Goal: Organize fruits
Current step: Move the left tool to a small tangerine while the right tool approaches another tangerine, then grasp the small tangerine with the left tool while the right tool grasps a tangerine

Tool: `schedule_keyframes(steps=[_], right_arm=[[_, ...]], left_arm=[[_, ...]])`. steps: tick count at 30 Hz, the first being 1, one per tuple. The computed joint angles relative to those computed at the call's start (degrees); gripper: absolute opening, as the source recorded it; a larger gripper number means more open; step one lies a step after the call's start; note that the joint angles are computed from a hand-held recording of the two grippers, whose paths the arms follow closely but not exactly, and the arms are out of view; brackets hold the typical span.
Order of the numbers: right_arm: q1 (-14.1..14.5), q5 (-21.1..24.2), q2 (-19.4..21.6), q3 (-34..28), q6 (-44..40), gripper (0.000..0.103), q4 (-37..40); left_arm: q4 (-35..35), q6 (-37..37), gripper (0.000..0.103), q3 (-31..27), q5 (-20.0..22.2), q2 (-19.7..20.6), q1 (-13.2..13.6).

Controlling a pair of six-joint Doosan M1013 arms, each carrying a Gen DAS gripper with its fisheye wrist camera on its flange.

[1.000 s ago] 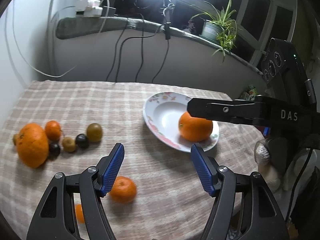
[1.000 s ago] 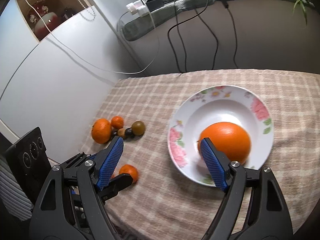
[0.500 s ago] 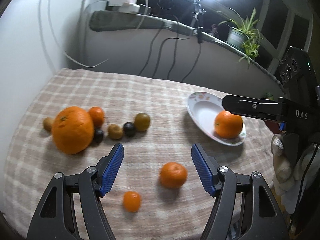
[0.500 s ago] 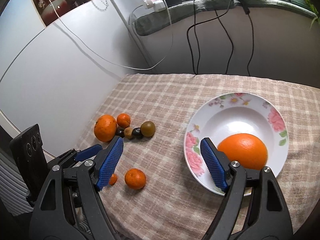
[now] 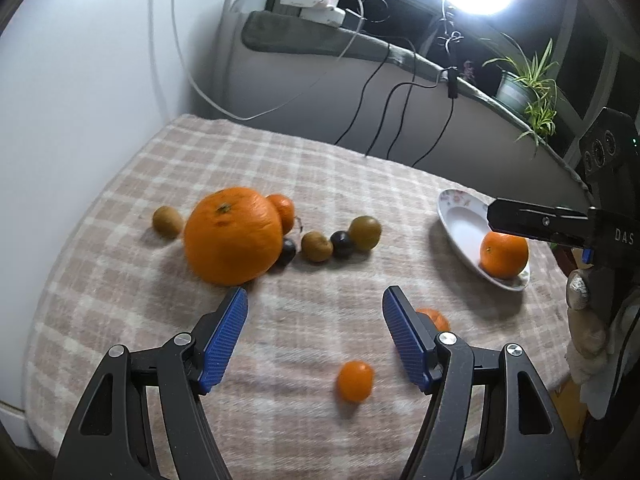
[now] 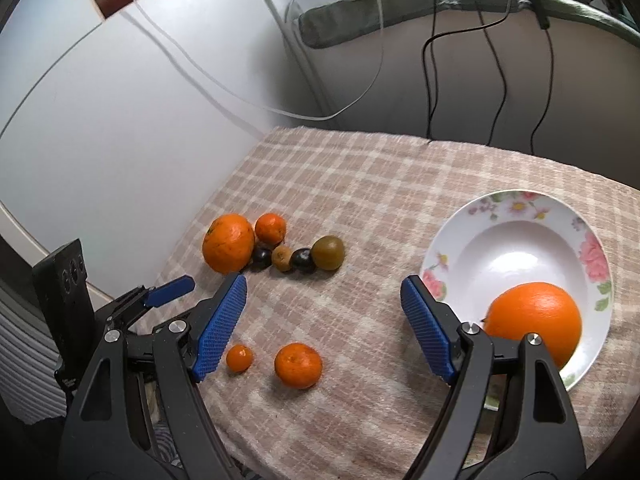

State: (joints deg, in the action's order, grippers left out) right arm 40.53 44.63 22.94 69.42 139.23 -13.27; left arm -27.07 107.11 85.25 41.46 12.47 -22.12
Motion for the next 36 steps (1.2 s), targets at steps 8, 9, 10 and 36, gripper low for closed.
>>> schedule_keyframes(steps=[8,9,10,36], right_arm=[[0.9,2.8,1.5,-1.4,-4.7,0.082,2.2],[1.1,2.9,1.5,-1.3,-4.9,0.082,2.1],[1.3,3.1,1.6,-1.3,-5.1,0.082,1.8],[3.8,5.0,2.8,-0.3,-7.4,0.06,0.7]], left_arm=[[-1.8,2.0,0.07,1.9,1.3,-0.8,0.4],[-2.2,2.3,0.07,2.0,1.5,-1.0,0.5],[-2.5,2.6,0.07,2.2,1.6,-1.1,0.5],[-3.1,6.8,0.038,3.8,4.8,-1.7,-1.4]])
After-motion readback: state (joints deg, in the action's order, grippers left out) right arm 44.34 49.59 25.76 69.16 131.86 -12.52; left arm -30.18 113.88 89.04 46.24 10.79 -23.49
